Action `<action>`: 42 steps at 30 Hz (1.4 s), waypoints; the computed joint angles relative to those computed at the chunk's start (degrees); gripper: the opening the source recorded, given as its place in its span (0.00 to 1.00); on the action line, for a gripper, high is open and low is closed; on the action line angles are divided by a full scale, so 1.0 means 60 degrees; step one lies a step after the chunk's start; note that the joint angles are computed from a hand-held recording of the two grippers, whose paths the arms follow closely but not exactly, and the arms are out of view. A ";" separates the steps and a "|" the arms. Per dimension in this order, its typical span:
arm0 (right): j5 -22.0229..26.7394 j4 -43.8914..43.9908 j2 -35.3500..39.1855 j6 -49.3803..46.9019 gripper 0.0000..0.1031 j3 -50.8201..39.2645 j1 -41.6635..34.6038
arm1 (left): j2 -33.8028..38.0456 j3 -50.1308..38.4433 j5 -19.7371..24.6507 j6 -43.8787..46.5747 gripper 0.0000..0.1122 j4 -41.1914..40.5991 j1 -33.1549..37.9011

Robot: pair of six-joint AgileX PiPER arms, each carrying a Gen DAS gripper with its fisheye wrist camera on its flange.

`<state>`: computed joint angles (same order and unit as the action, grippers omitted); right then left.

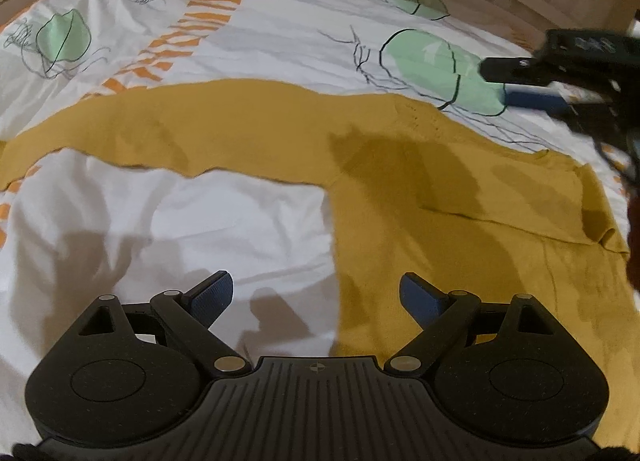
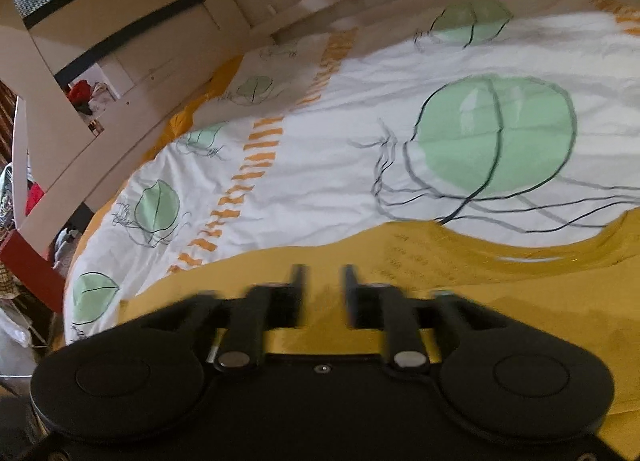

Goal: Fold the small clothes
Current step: 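Carry the held sleeve across the sweater body and open the right tool, then move the left tool to the cuff of the other sleeve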

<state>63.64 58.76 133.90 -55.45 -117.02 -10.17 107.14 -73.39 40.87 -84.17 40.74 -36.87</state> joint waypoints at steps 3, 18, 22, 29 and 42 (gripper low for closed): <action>-0.0866 0.0472 -0.0652 -0.1418 0.65 0.1416 -0.0460 | 0.0104 -0.0290 -0.0210 0.0227 0.81 -0.0074 0.0116; -0.5555 0.2828 -0.1929 -0.6447 0.71 0.5976 -0.2011 | 0.2812 -0.4490 -0.0571 0.4594 0.71 -0.3207 0.1161; -0.6089 0.3422 -0.1767 -0.6797 0.71 0.6213 -0.2140 | 0.3573 -0.5385 -0.0432 0.5122 0.68 -0.3897 0.1360; -0.6413 0.5910 -0.1743 -0.9982 0.84 0.7031 -0.1971 | 0.4108 -0.6010 -0.0371 0.5581 0.59 -0.4361 0.1510; -0.6147 0.6287 -0.1596 -1.0329 0.86 0.7045 -0.2075 | 0.3855 -0.5932 -0.0623 0.4790 0.04 -0.2833 0.1385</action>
